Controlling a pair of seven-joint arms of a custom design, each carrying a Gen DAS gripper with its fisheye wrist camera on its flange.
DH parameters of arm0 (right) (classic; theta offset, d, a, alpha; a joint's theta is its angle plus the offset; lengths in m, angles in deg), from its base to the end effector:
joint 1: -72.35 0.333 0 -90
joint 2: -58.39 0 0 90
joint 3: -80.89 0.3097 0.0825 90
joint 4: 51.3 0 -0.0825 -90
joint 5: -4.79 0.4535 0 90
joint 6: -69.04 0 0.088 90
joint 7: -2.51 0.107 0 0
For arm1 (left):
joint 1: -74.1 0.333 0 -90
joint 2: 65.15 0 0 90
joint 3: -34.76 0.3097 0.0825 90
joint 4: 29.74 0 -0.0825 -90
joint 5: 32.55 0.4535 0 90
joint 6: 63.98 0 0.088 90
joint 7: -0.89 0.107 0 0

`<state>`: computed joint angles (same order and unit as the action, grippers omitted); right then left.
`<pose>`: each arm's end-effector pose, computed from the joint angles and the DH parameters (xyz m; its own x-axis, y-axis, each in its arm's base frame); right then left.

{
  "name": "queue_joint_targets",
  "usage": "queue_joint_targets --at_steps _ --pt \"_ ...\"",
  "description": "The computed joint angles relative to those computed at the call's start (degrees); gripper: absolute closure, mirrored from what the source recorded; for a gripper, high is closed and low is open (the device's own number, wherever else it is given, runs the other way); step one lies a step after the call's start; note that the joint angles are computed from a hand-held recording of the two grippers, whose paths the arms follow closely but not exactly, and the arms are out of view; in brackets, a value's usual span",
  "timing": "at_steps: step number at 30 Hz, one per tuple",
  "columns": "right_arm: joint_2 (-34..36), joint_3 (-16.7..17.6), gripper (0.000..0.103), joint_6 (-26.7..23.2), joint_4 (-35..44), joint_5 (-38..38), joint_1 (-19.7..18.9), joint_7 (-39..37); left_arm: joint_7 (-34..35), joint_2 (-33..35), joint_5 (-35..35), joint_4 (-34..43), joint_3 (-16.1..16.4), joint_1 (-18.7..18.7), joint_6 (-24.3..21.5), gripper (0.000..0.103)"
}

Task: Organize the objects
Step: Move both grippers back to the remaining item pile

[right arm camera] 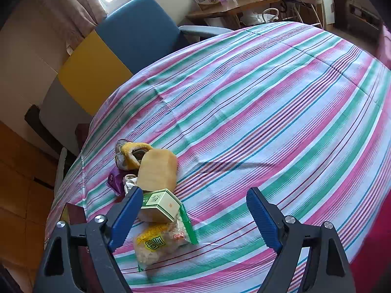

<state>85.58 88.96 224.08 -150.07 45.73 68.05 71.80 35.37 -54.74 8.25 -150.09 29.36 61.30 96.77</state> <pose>0.7546 0.0164 0.3153 -0.0504 -0.8936 -0.4461 -0.8448 0.2764 -0.4582 0.6143 -0.2338 0.3327 0.0404 -0.9992 0.0048 -0.8078 -0.0355 -0.5884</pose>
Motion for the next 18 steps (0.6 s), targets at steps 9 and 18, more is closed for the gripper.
queue_joint_targets --at_steps 9,18 --pt "-0.02 0.41 0.015 -0.8 0.27 2.27 -0.79 0.18 12.03 8.87 -11.2 9.25 -1.71 -0.43 -0.33 0.049" --pt "0.34 0.43 0.014 -2.8 1.0 3.67 -0.95 -0.97 33.31 21.18 -20.0 24.47 -3.71 -0.81 -5.97 0.041"
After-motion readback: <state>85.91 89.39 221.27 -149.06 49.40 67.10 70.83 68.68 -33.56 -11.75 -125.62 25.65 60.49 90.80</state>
